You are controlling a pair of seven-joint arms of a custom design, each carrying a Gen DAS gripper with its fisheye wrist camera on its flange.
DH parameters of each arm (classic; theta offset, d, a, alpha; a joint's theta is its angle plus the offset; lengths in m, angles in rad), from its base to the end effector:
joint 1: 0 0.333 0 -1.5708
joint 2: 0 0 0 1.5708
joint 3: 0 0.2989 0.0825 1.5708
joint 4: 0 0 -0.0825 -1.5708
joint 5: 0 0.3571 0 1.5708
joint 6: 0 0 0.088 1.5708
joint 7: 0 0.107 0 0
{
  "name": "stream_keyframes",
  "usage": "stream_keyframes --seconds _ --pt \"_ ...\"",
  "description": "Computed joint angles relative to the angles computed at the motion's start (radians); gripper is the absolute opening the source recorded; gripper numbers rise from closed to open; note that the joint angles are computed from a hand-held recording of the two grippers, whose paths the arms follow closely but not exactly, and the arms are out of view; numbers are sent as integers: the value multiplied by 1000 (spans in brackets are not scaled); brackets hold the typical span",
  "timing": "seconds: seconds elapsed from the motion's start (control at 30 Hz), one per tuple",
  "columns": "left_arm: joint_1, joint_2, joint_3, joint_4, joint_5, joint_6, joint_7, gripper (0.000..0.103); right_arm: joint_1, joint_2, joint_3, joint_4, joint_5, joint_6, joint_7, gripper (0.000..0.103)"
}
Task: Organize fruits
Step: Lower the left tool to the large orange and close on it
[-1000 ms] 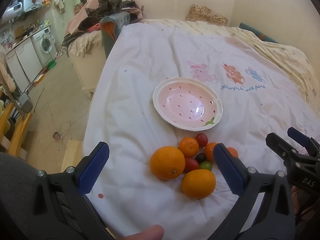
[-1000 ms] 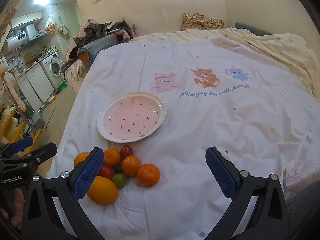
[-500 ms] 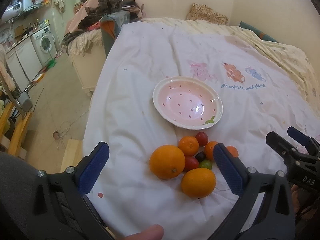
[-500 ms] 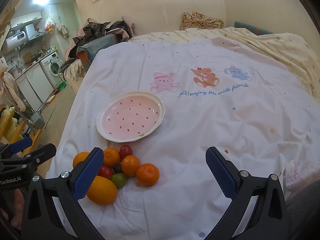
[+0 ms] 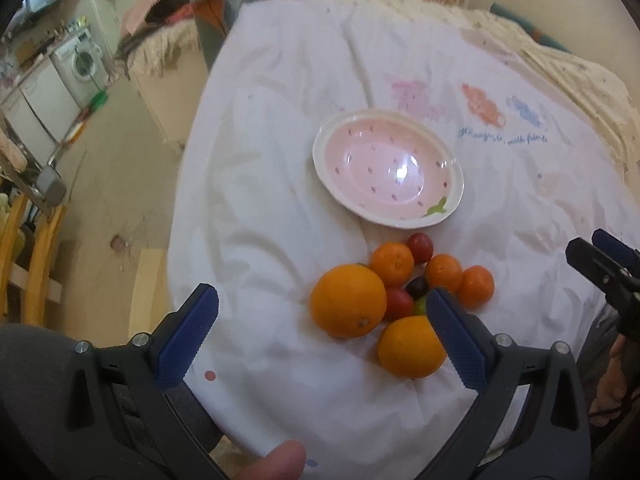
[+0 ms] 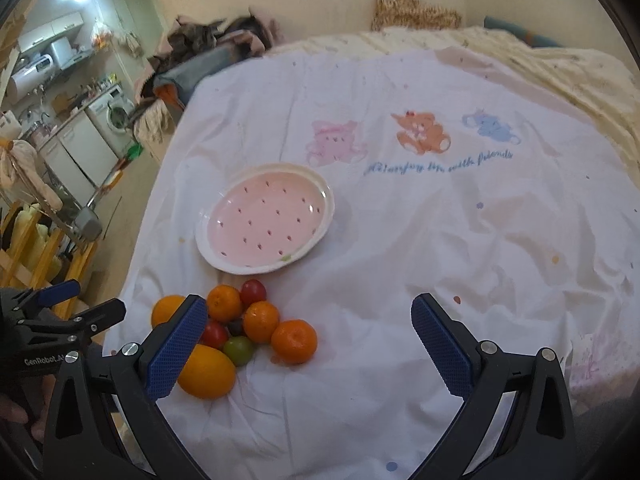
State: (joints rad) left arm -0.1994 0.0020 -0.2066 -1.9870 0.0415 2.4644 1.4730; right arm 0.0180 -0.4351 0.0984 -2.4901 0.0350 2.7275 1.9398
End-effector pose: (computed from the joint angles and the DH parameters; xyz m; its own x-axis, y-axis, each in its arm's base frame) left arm 0.5238 -0.2252 0.5073 -0.3296 -0.9441 0.0073 -0.8401 0.2898 -0.4586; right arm 0.4359 0.0532 0.5158 -0.1964 -0.9568 -0.2145 -0.7596 0.2868 -0.5837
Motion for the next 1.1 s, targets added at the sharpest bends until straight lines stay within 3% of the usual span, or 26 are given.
stream_keyframes --seconds 0.33,0.5,0.67,0.9,1.03,1.1 --pt "15 213 -2 321 -6 -315 2 102 56 139 -104 153 115 -242 -229 103" --pt "18 264 0 389 24 -359 -27 102 53 187 -127 182 185 -280 -287 103" --pt "32 314 -14 435 -27 -446 -20 102 38 214 -134 183 246 -288 -262 103" --pt "23 347 -33 428 -81 -491 -14 101 29 235 -120 195 207 -297 -237 103" --pt "13 375 -29 434 -69 -504 -46 87 31 236 -118 193 192 -294 -233 103" --pt "19 376 -31 435 -81 -507 -47 75 34 239 -121 193 200 -293 -239 103"
